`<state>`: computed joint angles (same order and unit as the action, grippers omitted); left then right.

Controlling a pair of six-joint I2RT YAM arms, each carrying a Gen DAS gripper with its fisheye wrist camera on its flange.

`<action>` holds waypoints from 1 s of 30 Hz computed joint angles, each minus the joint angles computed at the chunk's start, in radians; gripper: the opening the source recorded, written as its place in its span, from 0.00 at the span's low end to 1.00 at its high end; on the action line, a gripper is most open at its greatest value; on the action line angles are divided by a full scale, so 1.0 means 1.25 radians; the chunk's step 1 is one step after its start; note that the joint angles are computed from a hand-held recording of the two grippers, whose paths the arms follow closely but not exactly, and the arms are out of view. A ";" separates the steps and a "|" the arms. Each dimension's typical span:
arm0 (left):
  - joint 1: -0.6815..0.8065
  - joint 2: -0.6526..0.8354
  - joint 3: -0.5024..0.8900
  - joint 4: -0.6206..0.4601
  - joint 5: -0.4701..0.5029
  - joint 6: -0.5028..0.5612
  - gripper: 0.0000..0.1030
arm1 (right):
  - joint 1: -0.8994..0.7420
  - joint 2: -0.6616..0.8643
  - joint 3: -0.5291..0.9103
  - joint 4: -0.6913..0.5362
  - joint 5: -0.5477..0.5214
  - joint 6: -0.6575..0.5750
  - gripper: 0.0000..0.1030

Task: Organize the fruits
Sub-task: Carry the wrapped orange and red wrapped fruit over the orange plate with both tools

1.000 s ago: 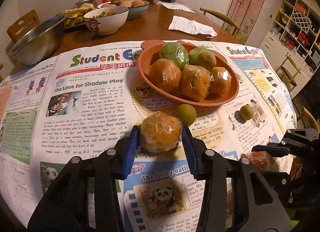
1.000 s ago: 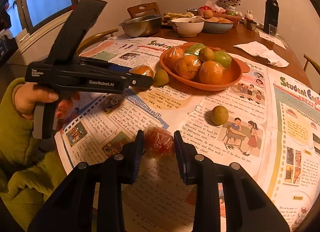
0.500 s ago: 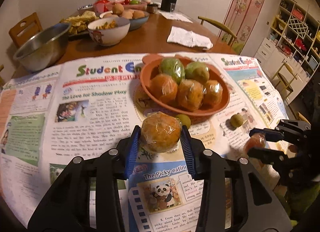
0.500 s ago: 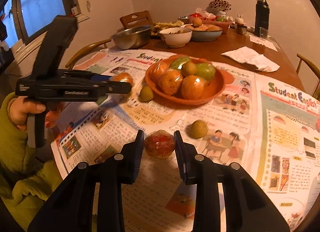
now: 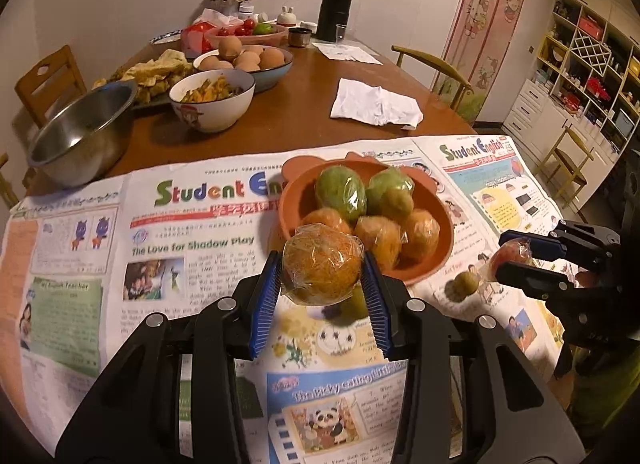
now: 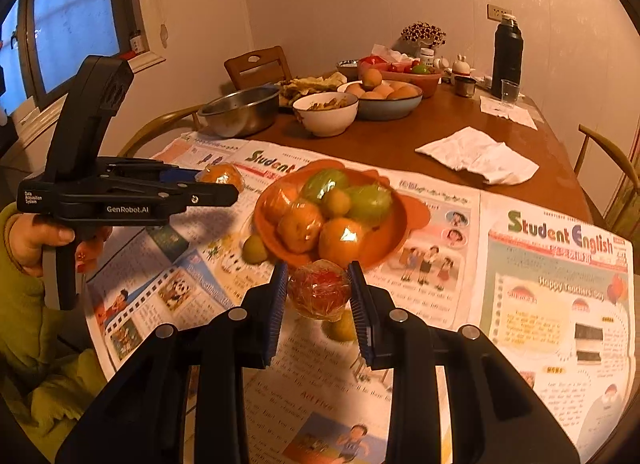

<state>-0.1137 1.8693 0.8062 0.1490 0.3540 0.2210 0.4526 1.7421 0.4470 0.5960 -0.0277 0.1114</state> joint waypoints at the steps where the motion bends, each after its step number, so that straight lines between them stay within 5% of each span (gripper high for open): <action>1: -0.003 0.006 0.009 -0.003 -0.003 -0.002 0.31 | -0.003 0.000 0.008 -0.007 -0.001 -0.003 0.28; 30: -0.037 0.177 0.243 -0.097 -0.012 -0.007 0.31 | -0.098 0.153 0.219 -0.086 -0.060 -0.024 0.28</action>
<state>-0.1597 2.0900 1.1103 0.0271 0.3389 0.2122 0.3299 1.9330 0.7210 0.4882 -0.1021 0.0809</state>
